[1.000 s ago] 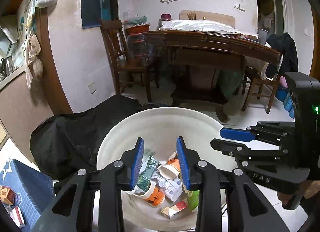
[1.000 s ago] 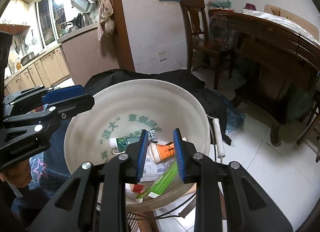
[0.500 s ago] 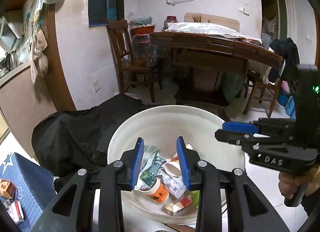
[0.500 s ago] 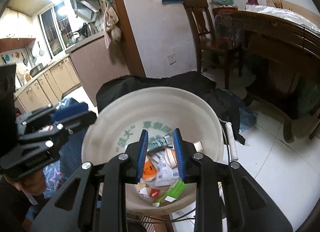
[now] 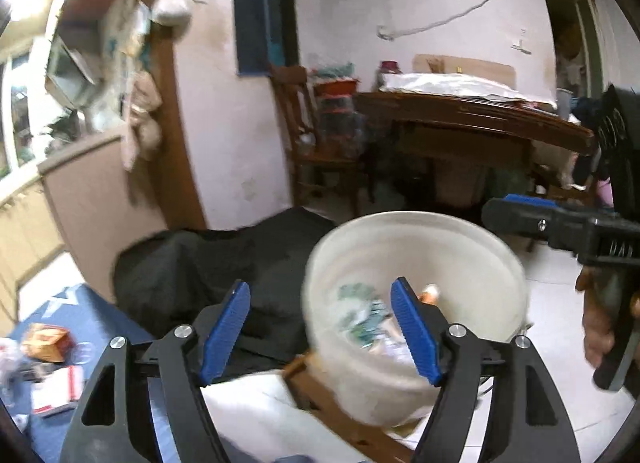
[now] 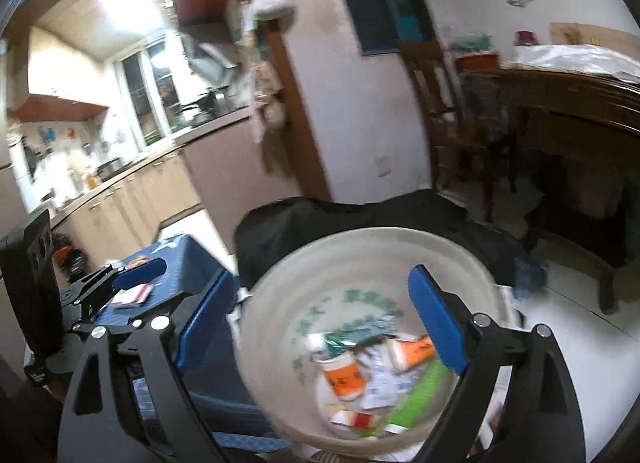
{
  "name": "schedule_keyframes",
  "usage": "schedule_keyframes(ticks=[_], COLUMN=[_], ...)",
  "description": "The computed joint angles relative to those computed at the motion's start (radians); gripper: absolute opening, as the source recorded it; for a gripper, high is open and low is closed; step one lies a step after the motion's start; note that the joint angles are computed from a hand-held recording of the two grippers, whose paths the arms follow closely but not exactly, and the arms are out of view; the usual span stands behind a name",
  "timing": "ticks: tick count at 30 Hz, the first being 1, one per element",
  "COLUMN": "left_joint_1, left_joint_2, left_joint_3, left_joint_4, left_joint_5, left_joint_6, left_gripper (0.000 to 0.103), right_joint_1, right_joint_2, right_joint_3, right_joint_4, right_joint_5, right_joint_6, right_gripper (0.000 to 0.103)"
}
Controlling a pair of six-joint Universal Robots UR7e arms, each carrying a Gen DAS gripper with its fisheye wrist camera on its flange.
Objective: Collect trash
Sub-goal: 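Move both open tools back toward the table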
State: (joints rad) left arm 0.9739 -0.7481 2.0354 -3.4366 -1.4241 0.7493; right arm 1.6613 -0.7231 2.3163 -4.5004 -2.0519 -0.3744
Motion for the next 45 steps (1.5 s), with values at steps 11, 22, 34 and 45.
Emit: schedule_keyframes(ticks=[11,22,34,45], left_joint_1=[0.125,0.301,0.466,0.542], left_joint_2=[-0.173,-0.278,-0.361,-0.308], left_joint_3=[0.059,0.009,-0.114,-0.372], left_joint_4=[-0.044,-0.022,0.071,0.231], left_joint_5=[0.042,0.184,0.254,0.226], left_joint_6=[-0.034,-0.049,-0.117,0.082], left_gripper=[0.074,0.078,0.086,0.089], right_joint_1=[0.059,0.133,0.178,0.221], right_joint_2=[0.089,0.213,0.338,0.440], right_joint_3=[-0.164,-0.377,-0.616,-0.855], right_joint_4=[0.245,0.550,0.896,1.167], right_joint_5=[0.104,0.136,0.153,0.216], right_joint_6=[-0.011,-0.019,-0.060,-0.202], right_gripper=[0.087,0.087,0.087,0.087])
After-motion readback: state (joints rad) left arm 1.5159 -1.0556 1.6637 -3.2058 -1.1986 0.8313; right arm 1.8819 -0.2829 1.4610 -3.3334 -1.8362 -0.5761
